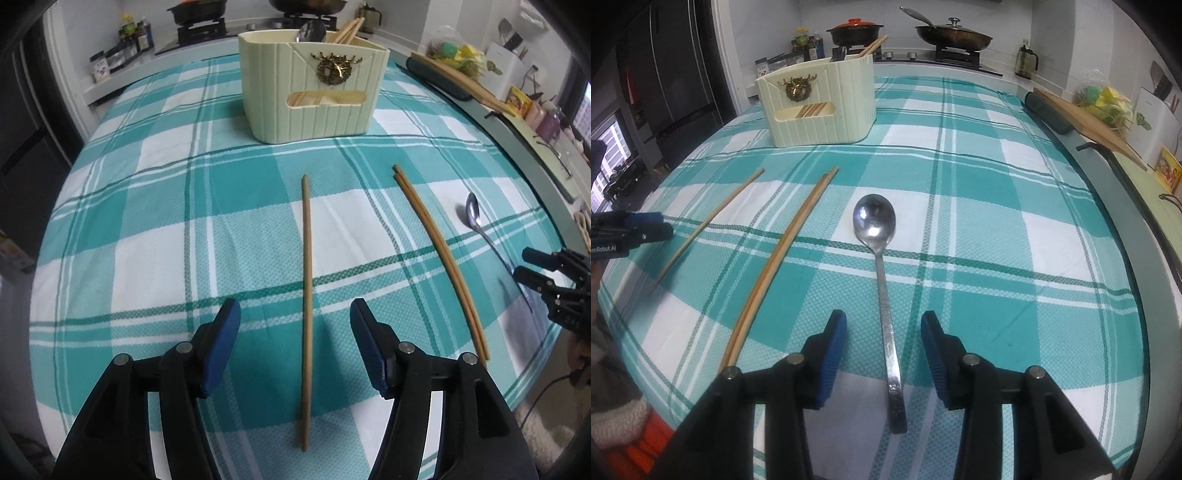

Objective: Organize utensils

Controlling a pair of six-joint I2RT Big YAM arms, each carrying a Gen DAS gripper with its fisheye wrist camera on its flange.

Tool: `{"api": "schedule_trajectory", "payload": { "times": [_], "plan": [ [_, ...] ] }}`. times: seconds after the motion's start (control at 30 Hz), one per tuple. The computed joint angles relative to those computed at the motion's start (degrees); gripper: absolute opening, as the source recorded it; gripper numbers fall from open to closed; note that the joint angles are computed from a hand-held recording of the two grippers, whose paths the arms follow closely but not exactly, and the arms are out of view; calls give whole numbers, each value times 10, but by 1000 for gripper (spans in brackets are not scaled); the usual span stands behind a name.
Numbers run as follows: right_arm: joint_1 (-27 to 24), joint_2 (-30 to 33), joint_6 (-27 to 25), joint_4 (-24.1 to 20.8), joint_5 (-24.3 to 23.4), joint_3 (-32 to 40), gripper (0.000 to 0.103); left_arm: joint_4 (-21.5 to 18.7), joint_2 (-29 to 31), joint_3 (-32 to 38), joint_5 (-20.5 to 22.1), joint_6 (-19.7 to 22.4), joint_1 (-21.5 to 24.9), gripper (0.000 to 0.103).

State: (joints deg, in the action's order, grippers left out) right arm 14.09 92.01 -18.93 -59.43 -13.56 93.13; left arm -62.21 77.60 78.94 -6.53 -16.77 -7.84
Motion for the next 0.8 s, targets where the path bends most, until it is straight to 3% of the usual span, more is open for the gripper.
{"api": "schedule_trajectory", "payload": {
  "times": [0.37, 0.7, 0.8],
  "plan": [
    [14, 63, -1, -52, 18, 72, 43, -20, 84, 60, -6, 41, 12, 64],
    [40, 117, -12, -51, 32, 134, 43, -33, 134, 107, 4, 45, 28, 65],
    [45, 133, -11, -38, 33, 151, 45, -44, 149, 129, 15, 44, 29, 54]
  ]
}}
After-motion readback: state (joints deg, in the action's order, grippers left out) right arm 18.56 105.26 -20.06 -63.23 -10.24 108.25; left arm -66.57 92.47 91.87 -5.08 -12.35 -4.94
